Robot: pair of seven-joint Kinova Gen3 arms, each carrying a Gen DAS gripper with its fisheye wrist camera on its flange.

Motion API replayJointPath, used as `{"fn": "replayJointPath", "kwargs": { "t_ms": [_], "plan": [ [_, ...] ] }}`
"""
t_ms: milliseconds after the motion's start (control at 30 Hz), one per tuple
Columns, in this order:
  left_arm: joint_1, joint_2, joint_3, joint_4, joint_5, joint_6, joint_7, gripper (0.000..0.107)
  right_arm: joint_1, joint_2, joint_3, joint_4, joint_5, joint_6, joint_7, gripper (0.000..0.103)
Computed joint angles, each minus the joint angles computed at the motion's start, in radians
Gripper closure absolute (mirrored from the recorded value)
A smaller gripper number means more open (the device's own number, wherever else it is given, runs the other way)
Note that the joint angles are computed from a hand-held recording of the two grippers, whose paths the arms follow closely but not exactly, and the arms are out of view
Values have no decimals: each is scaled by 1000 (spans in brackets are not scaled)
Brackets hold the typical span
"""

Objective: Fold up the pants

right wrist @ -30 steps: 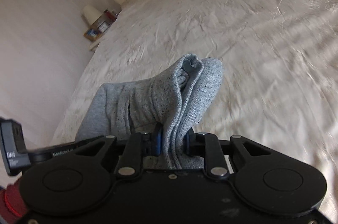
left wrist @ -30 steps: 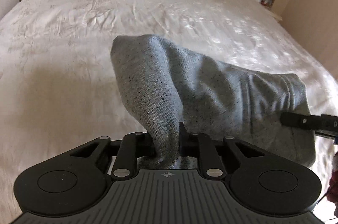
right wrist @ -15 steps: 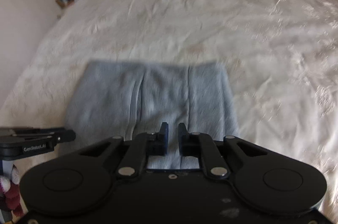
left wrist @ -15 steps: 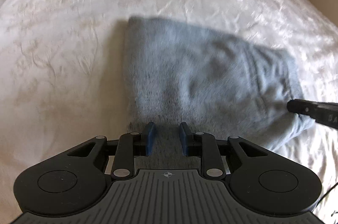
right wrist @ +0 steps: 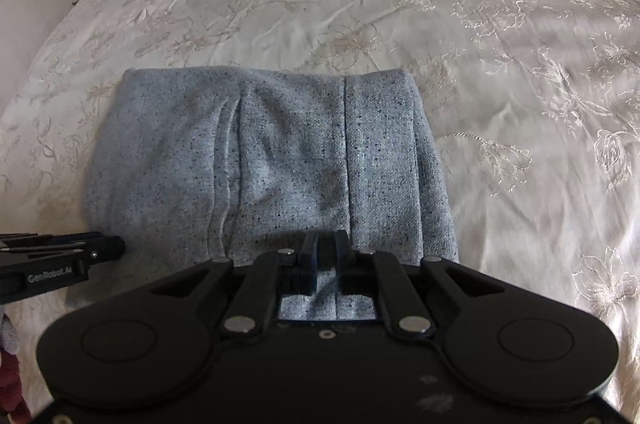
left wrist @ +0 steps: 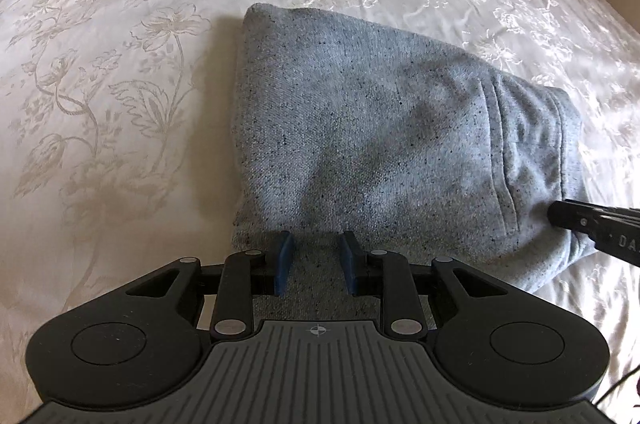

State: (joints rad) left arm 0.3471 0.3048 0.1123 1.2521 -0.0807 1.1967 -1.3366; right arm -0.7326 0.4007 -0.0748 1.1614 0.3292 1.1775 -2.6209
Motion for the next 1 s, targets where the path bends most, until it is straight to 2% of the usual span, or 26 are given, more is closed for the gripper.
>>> {"fn": "replayJointPath", "kwargs": {
  "t_ms": [200, 433, 600, 867, 1000],
  "plan": [
    [18, -15, -4, -29, -20, 39, 45, 82, -29, -43, -2, 7, 33, 12, -40, 86],
    [97, -76, 3, -32, -156, 67, 140, 82, -71, -112, -27, 33, 110, 25, -98, 77],
    [141, -106, 23, -62, -226, 126, 198, 82, -111, -156, -56, 27, 191, 61, -110, 69],
    [193, -150, 53, -106, -288, 198, 297, 81, -171, -210, -107, -7, 279, 135, -140, 63],
    [228, -170, 76, -125, -340, 226, 348, 81, -216, -210, -129, -56, 336, 227, -148, 61]
  ]
}}
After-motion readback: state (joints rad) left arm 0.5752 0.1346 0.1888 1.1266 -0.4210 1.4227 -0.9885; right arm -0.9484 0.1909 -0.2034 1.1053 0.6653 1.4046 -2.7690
